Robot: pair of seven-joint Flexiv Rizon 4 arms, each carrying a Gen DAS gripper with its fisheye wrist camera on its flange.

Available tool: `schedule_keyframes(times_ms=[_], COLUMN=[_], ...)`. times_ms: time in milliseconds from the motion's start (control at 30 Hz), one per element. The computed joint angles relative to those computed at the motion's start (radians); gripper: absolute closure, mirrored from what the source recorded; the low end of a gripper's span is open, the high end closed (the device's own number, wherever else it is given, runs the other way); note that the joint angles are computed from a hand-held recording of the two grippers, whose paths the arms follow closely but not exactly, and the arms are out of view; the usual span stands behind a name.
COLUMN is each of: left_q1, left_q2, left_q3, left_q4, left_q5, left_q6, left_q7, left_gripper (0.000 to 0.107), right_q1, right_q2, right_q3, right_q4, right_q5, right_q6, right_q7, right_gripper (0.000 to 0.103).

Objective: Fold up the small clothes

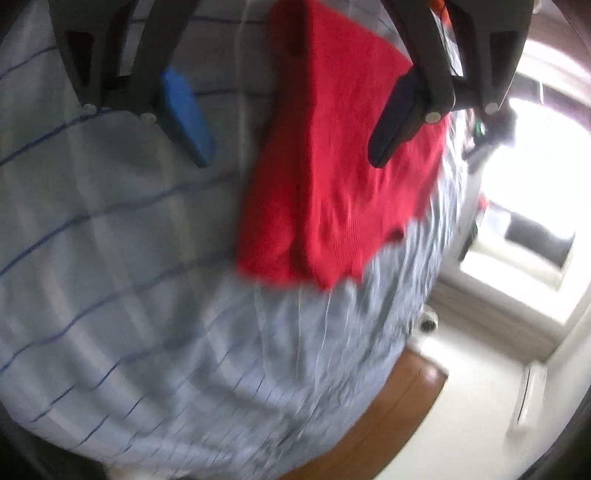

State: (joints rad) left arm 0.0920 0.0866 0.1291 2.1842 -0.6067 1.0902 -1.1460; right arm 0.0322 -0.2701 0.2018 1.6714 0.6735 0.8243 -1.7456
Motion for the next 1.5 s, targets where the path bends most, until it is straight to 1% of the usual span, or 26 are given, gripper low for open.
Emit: schedule_keyframes(times_ms=[33, 100, 133, 167, 267, 367, 467, 567, 600, 633, 667, 700, 733, 767, 833, 867, 933, 1067, 1100, 1167, 1267, 1300, 1333, 1367, 1433, 1500], left_q1=[-0.009, -0.032, -0.020, -0.020, -0.004, 0.018, 0.012, 0.036, 0.048, 0.063, 0.074, 0.082, 0.091, 0.104, 0.118, 0.115, 0.094, 0.012, -0.006, -0.033, -0.050, -0.052, -0.054, -0.044, -0.019, -0.001], left_q2=[0.037, 0.143, 0.169, 0.220, 0.330, 0.398, 0.439, 0.462, 0.467, 0.473, 0.479, 0.484, 0.493, 0.498, 0.494, 0.483, 0.451, 0.367, 0.339, 0.255, 0.134, 0.096, 0.039, -0.011, -0.088, -0.158], left_q3=[0.005, 0.045, 0.039, 0.055, 0.085, 0.099, 0.133, 0.153, 0.158, 0.164, 0.172, 0.180, 0.188, 0.193, 0.195, 0.195, 0.184, 0.142, 0.127, 0.098, 0.070, 0.059, 0.044, 0.027, -0.003, -0.023], left_q4=[0.028, 0.104, 0.116, 0.150, 0.228, 0.277, 0.309, 0.328, 0.333, 0.338, 0.344, 0.349, 0.359, 0.367, 0.372, 0.370, 0.356, 0.291, 0.266, 0.193, 0.096, 0.071, 0.033, -0.004, -0.062, -0.109], left_q5=[-0.007, 0.005, 0.016, 0.028, 0.073, 0.119, 0.103, 0.115, 0.126, 0.140, 0.147, 0.149, 0.152, 0.158, 0.160, 0.149, 0.112, 0.021, 0.005, -0.034, -0.106, -0.138, -0.183, -0.186, -0.136, -0.008], left_q6=[-0.021, -0.077, -0.093, -0.105, -0.095, -0.078, -0.085, -0.109, -0.119, -0.131, -0.140, -0.145, -0.144, -0.138, -0.129, -0.123, -0.107, -0.078, -0.073, -0.069, -0.083, -0.084, -0.091, -0.113, -0.128, -0.096], left_q7=[0.015, 0.036, 0.028, 0.032, 0.015, -0.024, -0.034, -0.045, -0.046, -0.048, -0.046, -0.040, -0.034, -0.030, -0.024, -0.017, -0.005, 0.058, 0.076, 0.102, 0.147, 0.162, 0.185, 0.191, 0.158, 0.075], left_gripper=[0.010, 0.010, 0.010, 0.010, 0.010, 0.010, 0.010, 0.010, 0.010, 0.010, 0.010, 0.010, 0.010, 0.010, 0.010, 0.010, 0.010, 0.010, 0.010, 0.010, 0.009, 0.009, 0.009, 0.009, 0.010, 0.010], right_q1=[0.017, 0.045, 0.060, 0.071, 0.097, 0.177, 0.293, 0.402, 0.425, 0.421, 0.388, 0.348, 0.302, 0.285, 0.241, 0.236, 0.278, 0.305, 0.335, 0.367, 0.287, 0.272, 0.281, 0.302, 0.328, 0.276], right_q2=[-0.006, -0.014, -0.008, 0.007, 0.049, 0.061, -0.006, -0.076, -0.105, -0.130, -0.165, -0.179, -0.171, -0.150, -0.101, -0.072, -0.023, -0.060, -0.078, -0.068, -0.029, -0.007, 0.020, 0.021, 0.014, -0.041], right_q3=[-0.003, -0.008, -0.012, -0.012, 0.025, 0.053, 0.075, 0.072, 0.083, 0.106, 0.153, 0.196, 0.231, 0.236, 0.240, 0.221, 0.155, 0.147, 0.148, 0.154, 0.202, 0.195, 0.159, 0.127, 0.057, 0.075], right_q4=[0.013, 0.027, 0.031, 0.038, -0.005, -0.071, -0.165, -0.188, -0.191, -0.210, -0.259, -0.288, -0.287, -0.273, -0.245, -0.220, -0.145, -0.097, -0.072, -0.014, -0.020, -0.006, 0.025, 0.034, 0.061, -0.007], right_q5=[-0.020, -0.065, -0.100, -0.121, -0.119, -0.173, -0.278, -0.386, -0.429, -0.415, -0.335, -0.243, -0.138, -0.092, 0.000, 0.008, -0.084, -0.104, -0.135, -0.168, -0.024, -0.002, -0.046, -0.111, -0.273, -0.244], right_q6=[0.024, 0.061, 0.072, 0.094, 0.085, 0.056, 0.034, 0.077, 0.091, 0.072, 0.012, -0.030, -0.029, -0.011, 0.014, 0.032, 0.089, 0.031, 0.057, 0.194, 0.232, 0.255, 0.306, 0.333, 0.339, 0.247], right_q7=[0.028, 0.082, 0.124, 0.159, 0.179, 0.208, 0.253, 0.306, 0.324, 0.311, 0.273, 0.237, 0.191, 0.156, 0.068, 0.060, 0.119, 0.137, 0.129, 0.098, 0.029, 0.022, 0.050, 0.095, 0.215, 0.223], right_gripper=[0.022, 0.068, 0.093, 0.094, 0.094, 0.094, 0.094, 0.093, 0.089, 0.082, 0.069, 0.062, 0.049, 0.040, 0.039, 0.039, 0.039, 0.041, 0.041, 0.040, 0.040, 0.039, 0.034, 0.026, 0.023, 0.023])
